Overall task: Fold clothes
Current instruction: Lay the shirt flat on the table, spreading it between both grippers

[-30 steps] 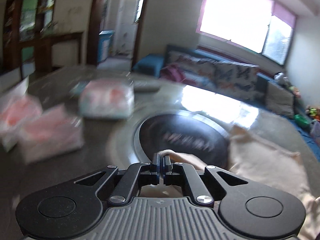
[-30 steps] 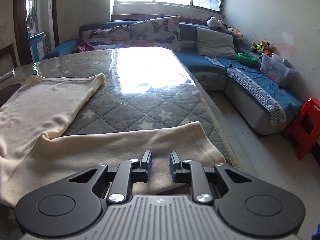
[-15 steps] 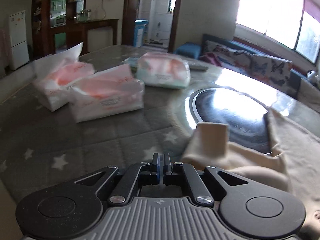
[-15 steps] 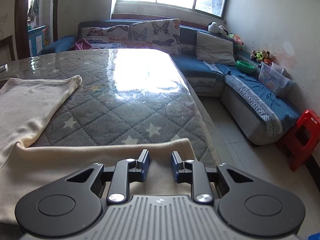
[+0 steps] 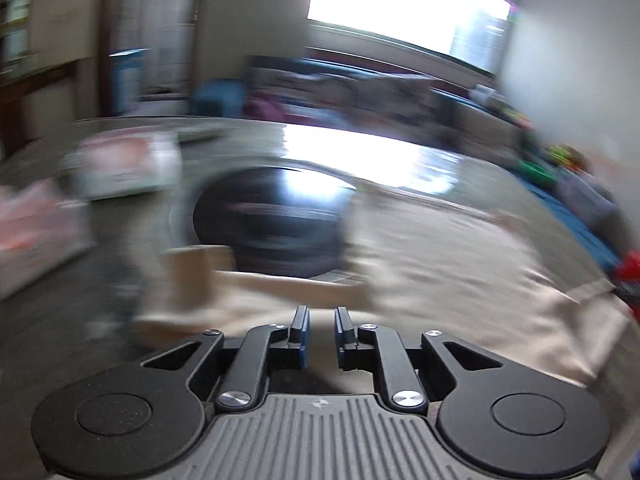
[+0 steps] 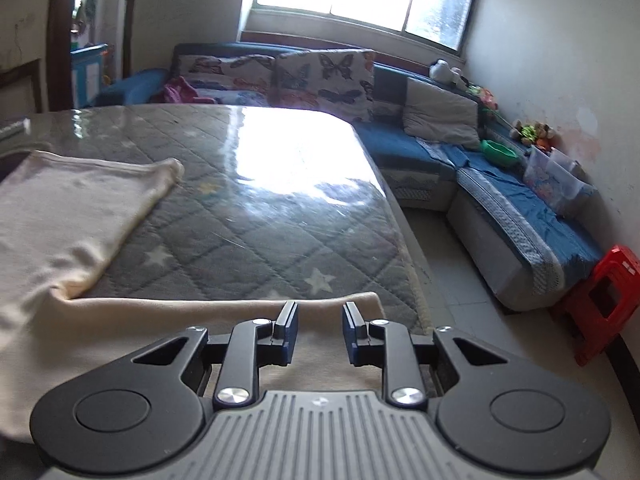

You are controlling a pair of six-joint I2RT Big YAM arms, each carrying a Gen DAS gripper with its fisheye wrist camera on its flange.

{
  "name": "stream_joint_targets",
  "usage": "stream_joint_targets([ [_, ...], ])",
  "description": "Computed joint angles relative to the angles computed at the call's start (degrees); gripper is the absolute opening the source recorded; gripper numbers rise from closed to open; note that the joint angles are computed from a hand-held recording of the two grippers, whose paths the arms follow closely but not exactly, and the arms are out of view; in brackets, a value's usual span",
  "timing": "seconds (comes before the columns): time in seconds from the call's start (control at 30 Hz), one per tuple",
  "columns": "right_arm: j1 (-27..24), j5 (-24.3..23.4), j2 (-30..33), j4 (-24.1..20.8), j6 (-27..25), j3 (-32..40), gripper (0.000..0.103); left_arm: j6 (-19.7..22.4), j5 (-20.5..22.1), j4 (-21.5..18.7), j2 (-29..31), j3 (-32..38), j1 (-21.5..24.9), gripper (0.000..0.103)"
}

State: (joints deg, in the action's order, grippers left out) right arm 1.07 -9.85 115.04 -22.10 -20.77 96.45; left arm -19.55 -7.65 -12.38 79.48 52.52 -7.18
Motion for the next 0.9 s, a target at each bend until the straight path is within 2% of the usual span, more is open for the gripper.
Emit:
stream_joint_targets([
  [0.03,0.12,-1.78,-1.06,-0.49,-0.78,-0.87,0.022,1.81,2.53,0.37,0.68,0.46,-0.78,0.041],
  [0.1,0.4,-6.24,-2.95,-2.95,-2.22,-2.05,0.022,5.46,5.81,1.14,1.71,1.02,-2.52,0.047],
  [0.17,0.74,-10.24,-3.89,-6.28,-3.59,-2.29,0.022,8.77,7.9,1.08,2.64,1.55,-3.84,0.047],
  [0.23,1.75,-16.31,-5.42,-11.01,-8.24,-3.4,0.022,10.97,9.14,0.75,3.56,1.96,-4.62,0.046],
  [0.4,4.39,-23.41,-6.33,-19.7,-17.02,-4.09,0.022,13.05,11.03,-0.63,5.33,2.26,-5.56,0.039],
  [0.47,6.11,-24.26,-7.01,-22.95,-22.82,-5.23,0.022,13.43,10.66,-0.61,4.98,1.62,-5.97,0.034],
  [0.53,7.28,-24.29,-7.71,-24.71,-27.67,-6.45,0.023,13.71,10.69,-0.48,4.35,1.17,-6.0,0.018],
  [0.63,8.46,-23.89,-8.53,-25.73,-33.69,-7.92,0.025,14.14,10.96,-0.41,3.71,0.79,-5.82,0.009],
  [0.77,9.03,-22.99,-9.3,-25.03,-37.69,-9.34,0.025,14.76,11.02,-0.66,3.56,0.87,-5.66,0.007],
  [0.83,8.77,-23.19,-9.22,-27.0,-39.59,-8.71,0.026,15.31,10.92,-0.84,3.36,0.86,-5.63,0.007],
  [0.9,8.33,-23.45,-9.13,-28.68,-41.06,-8.02,0.03,15.89,10.91,-0.94,3.13,0.83,-5.68,0.007],
])
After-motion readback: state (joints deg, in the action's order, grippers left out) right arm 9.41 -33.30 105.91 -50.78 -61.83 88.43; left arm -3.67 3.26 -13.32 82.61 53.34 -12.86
